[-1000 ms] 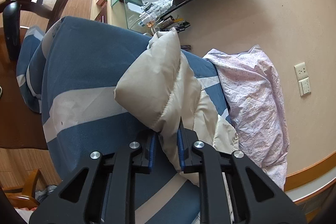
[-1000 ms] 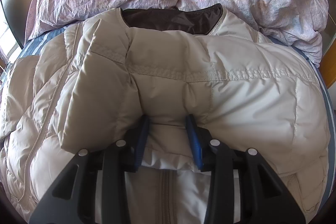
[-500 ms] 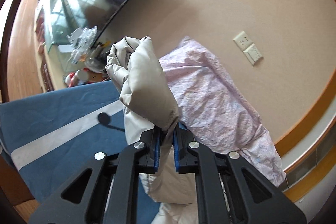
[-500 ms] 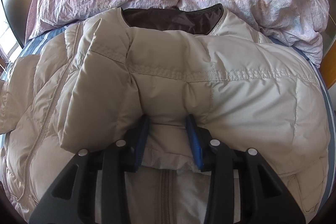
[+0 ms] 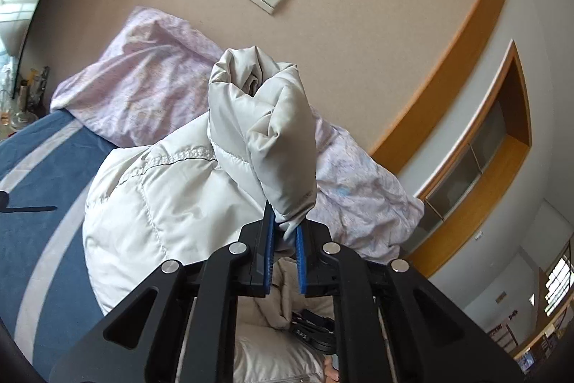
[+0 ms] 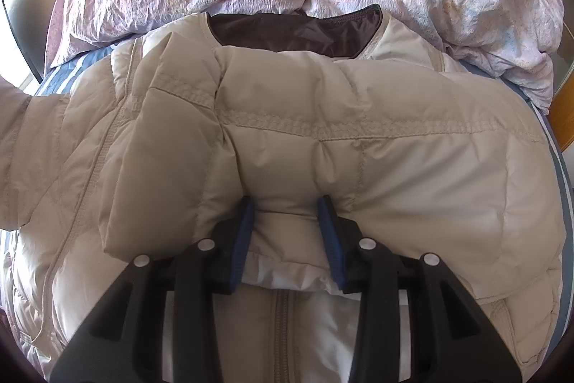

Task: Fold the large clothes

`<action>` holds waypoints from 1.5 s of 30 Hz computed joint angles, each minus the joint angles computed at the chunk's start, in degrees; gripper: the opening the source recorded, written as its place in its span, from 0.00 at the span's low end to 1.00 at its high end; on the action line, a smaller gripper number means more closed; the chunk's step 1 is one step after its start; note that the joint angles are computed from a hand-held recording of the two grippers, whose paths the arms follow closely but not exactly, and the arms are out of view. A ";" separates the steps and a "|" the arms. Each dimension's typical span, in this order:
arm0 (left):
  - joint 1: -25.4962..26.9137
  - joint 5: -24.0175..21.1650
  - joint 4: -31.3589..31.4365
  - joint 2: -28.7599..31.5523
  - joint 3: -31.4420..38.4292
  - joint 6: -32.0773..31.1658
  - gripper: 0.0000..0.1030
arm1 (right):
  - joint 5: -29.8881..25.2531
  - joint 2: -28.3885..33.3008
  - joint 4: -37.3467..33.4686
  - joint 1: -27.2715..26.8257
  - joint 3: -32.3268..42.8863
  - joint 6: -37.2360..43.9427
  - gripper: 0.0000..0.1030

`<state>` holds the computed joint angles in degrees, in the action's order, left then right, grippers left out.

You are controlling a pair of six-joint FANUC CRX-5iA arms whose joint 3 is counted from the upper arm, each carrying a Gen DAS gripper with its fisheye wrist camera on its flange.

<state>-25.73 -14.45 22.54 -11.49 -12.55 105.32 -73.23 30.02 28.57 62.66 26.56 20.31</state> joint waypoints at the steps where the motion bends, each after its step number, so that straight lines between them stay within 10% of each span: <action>1: -1.12 0.57 3.48 1.37 0.18 -3.82 0.08 | 0.34 -0.20 -0.25 -0.09 -0.20 0.01 0.38; 12: -9.30 -0.17 22.22 13.21 4.85 -22.30 0.08 | 8.03 -6.24 -3.72 -1.16 -7.35 -1.55 0.40; 25: -10.69 -14.78 0.36 23.42 19.92 -4.07 0.09 | 4.36 -14.04 8.68 1.07 -18.78 -16.43 0.40; 32: -12.13 -21.11 -3.31 28.26 26.53 -2.30 0.63 | 2.51 -18.04 11.38 1.16 -23.34 -21.49 0.40; 39: -10.80 -20.79 -5.70 23.67 23.38 -1.69 0.70 | 6.01 -20.87 17.11 2.17 -27.07 -23.95 0.35; 45: -9.05 -27.46 -22.99 20.22 26.37 9.59 0.71 | 15.76 -20.31 19.80 2.25 -26.91 -18.21 0.27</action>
